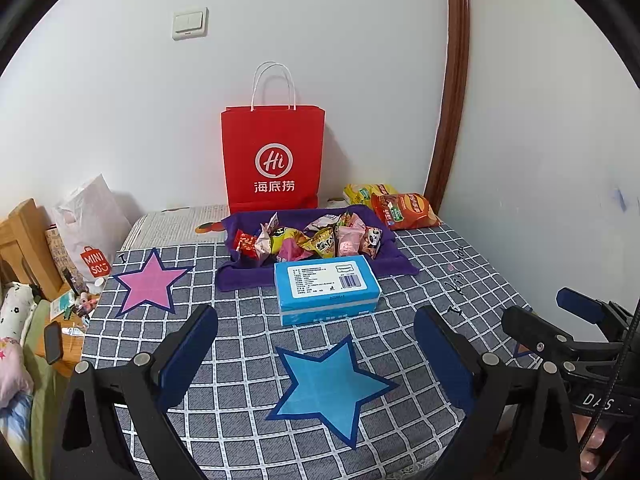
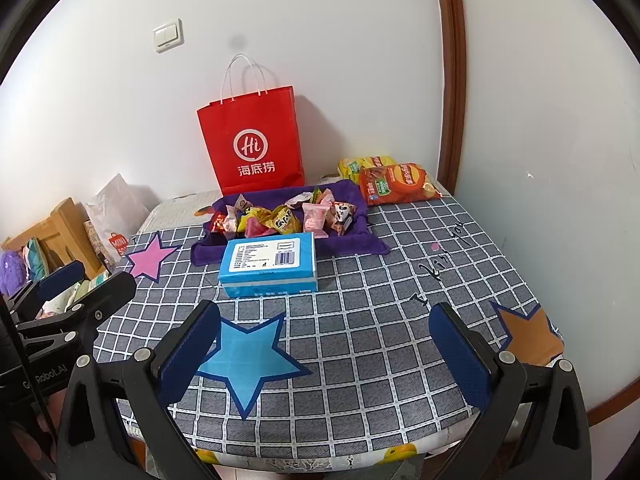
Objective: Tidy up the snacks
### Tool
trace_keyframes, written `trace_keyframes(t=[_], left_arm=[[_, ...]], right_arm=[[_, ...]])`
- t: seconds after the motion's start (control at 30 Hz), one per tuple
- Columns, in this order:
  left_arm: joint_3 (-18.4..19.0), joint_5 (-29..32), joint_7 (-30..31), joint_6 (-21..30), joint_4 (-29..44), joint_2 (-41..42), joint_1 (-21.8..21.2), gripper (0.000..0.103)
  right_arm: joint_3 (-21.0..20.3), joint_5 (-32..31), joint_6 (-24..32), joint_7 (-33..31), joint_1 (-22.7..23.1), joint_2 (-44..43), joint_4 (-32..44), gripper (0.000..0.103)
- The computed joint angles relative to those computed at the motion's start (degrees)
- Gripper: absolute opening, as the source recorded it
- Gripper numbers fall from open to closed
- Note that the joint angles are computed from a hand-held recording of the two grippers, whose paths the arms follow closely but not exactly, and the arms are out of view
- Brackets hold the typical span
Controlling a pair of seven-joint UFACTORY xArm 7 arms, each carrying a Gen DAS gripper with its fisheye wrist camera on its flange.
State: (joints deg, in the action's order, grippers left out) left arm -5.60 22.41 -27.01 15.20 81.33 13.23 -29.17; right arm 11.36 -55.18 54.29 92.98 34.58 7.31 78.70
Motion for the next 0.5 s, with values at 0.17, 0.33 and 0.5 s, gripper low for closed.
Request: trace_keyframes(t=[0.17,0.33,0.5], left_arm=[[0.2,0.2,-0.2,0.1,0.1,0.0,-0.1,0.099],[0.2,0.2,-0.3,0.1,0.2,0.0,-0.1,0.099],[0.2,0.5,-0.6,0.0,0.2,0.1,-0.1,0.099]], right_arm=[[0.0,0.0,0.2,0.0,0.1,0.1,0.2,0.103],[0.0,-0.1,0.1,0.1,0.3,0.2,0.4,0.103],[0.0,-0.4,0.0,0.1,0.4,0.3,0.4,0.103]])
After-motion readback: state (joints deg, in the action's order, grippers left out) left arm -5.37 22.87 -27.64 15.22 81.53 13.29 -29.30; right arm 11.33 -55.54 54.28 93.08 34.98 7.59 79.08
